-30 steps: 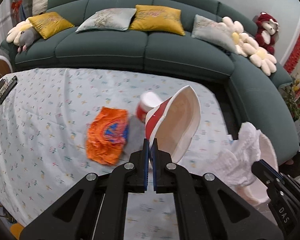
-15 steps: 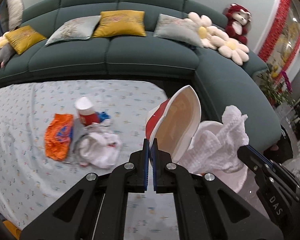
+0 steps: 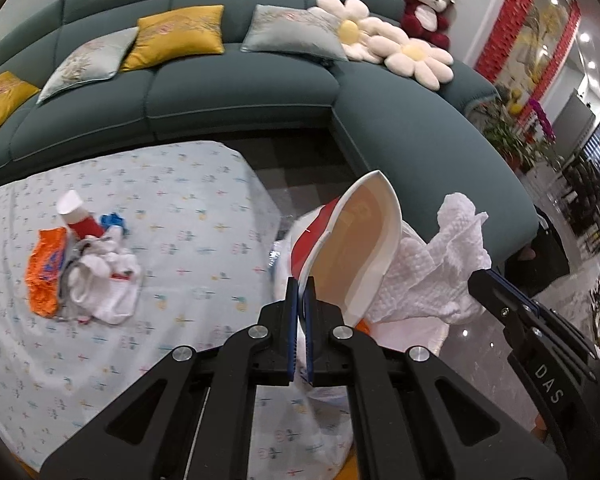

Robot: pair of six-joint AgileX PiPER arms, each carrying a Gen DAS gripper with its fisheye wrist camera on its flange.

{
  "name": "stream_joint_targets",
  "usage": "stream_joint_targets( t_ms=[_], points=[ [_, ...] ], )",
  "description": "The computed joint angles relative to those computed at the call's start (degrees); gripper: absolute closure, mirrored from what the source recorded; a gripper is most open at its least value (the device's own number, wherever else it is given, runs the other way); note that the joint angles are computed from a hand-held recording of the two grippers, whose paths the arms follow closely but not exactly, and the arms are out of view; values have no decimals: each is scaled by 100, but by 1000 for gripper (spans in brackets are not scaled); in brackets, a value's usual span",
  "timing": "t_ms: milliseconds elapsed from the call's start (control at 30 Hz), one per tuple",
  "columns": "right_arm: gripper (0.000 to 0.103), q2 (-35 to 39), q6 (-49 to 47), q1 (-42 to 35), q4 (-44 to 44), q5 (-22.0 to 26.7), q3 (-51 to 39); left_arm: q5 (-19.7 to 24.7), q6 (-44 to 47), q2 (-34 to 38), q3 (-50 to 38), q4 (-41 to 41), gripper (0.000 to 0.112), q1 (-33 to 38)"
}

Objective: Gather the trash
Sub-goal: 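Carry the cup and tissue over the white bin and open both grippers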

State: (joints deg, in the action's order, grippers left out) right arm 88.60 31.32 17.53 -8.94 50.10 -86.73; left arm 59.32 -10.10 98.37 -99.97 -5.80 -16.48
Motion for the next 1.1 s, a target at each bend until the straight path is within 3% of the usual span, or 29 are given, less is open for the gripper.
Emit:
stream_joint_targets(
  t_ms=[367,733,800,867,967,1100],
  points=[
    [97,-163,-382,-734,421,-356,712,16,-235,563,-312,183,109,-575],
    [95,37,-505,-849,622,-478,757,5,-354,865,-375,234,107,-693],
    [91,90,-485,-840,614,-477,726,15,-419,887,-379,347,99,-730],
    [84,119,-461,-831,602,-473,704,-55,-481,853,-304,426,77,-735],
    [71,128,-378,-771,508,-521,706,-124,-545,813,-242,534,73,-725],
    [71,185,-334,-690,450,-480,635,-89,-626,813,-244,642,71,-678]
  ],
)
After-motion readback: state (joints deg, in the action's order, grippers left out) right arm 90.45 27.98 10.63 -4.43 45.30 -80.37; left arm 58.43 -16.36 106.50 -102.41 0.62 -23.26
